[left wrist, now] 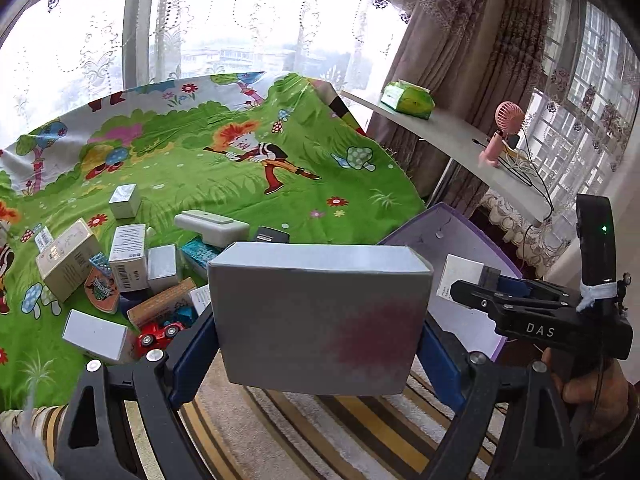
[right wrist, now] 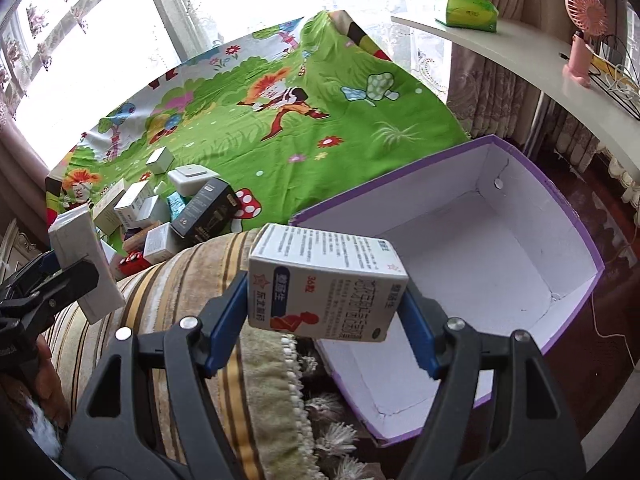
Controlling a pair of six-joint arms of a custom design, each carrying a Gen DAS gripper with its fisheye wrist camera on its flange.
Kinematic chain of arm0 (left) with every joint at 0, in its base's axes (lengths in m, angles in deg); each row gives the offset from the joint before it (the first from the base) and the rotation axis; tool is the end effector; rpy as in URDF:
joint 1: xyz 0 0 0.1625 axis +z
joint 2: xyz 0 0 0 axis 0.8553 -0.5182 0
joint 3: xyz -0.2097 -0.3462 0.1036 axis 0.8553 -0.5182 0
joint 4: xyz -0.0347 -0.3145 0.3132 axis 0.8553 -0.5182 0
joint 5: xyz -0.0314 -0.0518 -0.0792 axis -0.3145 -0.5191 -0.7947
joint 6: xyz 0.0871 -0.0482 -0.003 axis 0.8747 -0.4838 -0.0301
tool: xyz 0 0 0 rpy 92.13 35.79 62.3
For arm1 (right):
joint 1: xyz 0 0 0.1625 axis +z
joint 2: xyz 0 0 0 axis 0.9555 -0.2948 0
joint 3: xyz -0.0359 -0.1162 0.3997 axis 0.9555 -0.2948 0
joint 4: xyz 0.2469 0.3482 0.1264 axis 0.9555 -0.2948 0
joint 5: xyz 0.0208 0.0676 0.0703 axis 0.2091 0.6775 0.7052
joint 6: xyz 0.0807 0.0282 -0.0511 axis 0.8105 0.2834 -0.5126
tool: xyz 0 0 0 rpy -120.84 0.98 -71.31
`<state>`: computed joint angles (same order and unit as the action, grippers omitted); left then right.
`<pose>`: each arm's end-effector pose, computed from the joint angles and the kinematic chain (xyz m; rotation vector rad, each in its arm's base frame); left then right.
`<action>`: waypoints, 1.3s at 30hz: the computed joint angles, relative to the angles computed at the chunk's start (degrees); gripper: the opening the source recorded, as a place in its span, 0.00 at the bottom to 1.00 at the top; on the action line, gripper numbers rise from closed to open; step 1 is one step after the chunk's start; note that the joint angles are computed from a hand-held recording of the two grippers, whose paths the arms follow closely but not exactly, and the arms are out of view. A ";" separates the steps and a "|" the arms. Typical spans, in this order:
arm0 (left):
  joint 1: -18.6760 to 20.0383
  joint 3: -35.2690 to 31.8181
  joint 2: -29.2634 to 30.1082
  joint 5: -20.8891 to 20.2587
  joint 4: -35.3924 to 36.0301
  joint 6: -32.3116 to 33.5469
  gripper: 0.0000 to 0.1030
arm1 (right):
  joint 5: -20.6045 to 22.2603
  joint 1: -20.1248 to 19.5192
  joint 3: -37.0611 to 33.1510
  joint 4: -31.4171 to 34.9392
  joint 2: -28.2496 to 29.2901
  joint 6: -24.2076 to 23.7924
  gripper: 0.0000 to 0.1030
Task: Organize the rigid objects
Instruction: 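Carry both boxes into the purple box and open both tools, then move both open tools back over the items on the table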
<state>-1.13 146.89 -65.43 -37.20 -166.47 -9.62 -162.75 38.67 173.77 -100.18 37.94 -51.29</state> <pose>-0.1144 -0.5725 0.3358 0.1804 2.3329 -1.0050 0.3568 -0.6626 0.0405 0.7136 -2.5505 0.5859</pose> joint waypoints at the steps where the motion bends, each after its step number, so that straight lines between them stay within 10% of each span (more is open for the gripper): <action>1: -0.20 -0.53 0.89 -0.57 -0.01 0.64 0.88 | -0.46 -0.33 0.15 -0.22 -0.33 0.25 0.72; 9: -0.50 -3.91 5.53 -8.56 1.95 3.81 0.94 | -1.79 -2.14 1.07 -1.95 -2.20 2.42 0.80; 24: -0.50 1.96 -0.47 -3.98 -5.89 0.99 0.97 | -1.09 -0.81 2.45 -11.43 -1.01 -6.07 0.89; 39: 1.79 9.22 -13.00 4.69 -1.80 -10.95 0.96 | 5.00 0.69 -0.01 -1.70 0.42 -4.89 0.89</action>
<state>0.67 156.11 -78.43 -32.50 -168.27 -20.56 -157.75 39.36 173.76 -101.88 38.36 -56.18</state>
